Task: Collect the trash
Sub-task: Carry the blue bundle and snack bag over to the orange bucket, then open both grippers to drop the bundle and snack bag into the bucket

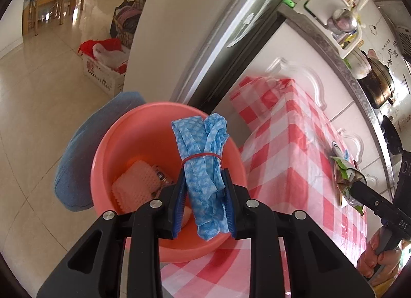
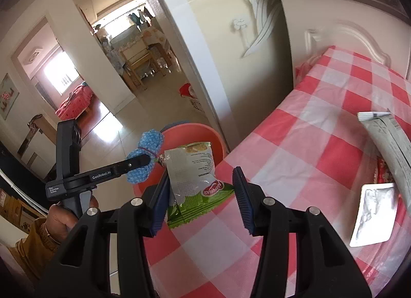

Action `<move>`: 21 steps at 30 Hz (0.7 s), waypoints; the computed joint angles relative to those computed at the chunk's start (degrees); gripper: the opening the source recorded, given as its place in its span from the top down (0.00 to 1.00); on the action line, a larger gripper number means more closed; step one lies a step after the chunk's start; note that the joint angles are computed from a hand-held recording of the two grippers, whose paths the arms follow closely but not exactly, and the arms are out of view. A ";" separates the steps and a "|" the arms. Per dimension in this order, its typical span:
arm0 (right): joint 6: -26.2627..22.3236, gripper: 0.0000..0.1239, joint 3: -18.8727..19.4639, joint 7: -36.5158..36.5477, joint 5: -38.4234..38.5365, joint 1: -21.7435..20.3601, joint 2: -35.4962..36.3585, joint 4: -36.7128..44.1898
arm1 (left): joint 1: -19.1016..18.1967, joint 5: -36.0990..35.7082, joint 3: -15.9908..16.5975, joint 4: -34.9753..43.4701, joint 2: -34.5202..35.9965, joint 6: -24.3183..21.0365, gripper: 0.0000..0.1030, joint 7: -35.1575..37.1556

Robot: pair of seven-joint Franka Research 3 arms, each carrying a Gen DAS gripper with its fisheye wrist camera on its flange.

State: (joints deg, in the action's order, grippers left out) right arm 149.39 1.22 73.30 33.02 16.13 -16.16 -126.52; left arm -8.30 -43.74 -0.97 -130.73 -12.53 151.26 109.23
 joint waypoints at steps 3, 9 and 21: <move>-1.19 0.60 1.03 0.24 -1.53 0.53 3.03 2.71 | 0.26 -0.21 0.07 -0.33 0.52 -0.21 0.73 -0.16; -3.32 0.60 2.53 0.80 -5.06 1.06 7.83 7.20 | 0.94 -1.05 -0.07 -0.67 1.74 0.06 0.73 0.24; -3.52 0.51 4.22 4.43 -12.91 2.23 13.26 10.49 | 2.66 1.27 -1.84 -0.91 4.40 1.25 0.48 -1.60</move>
State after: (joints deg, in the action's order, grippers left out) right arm 145.88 5.45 77.73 20.12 18.37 -2.90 -116.04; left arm -5.65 -42.47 -2.80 -131.64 -8.13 152.51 107.63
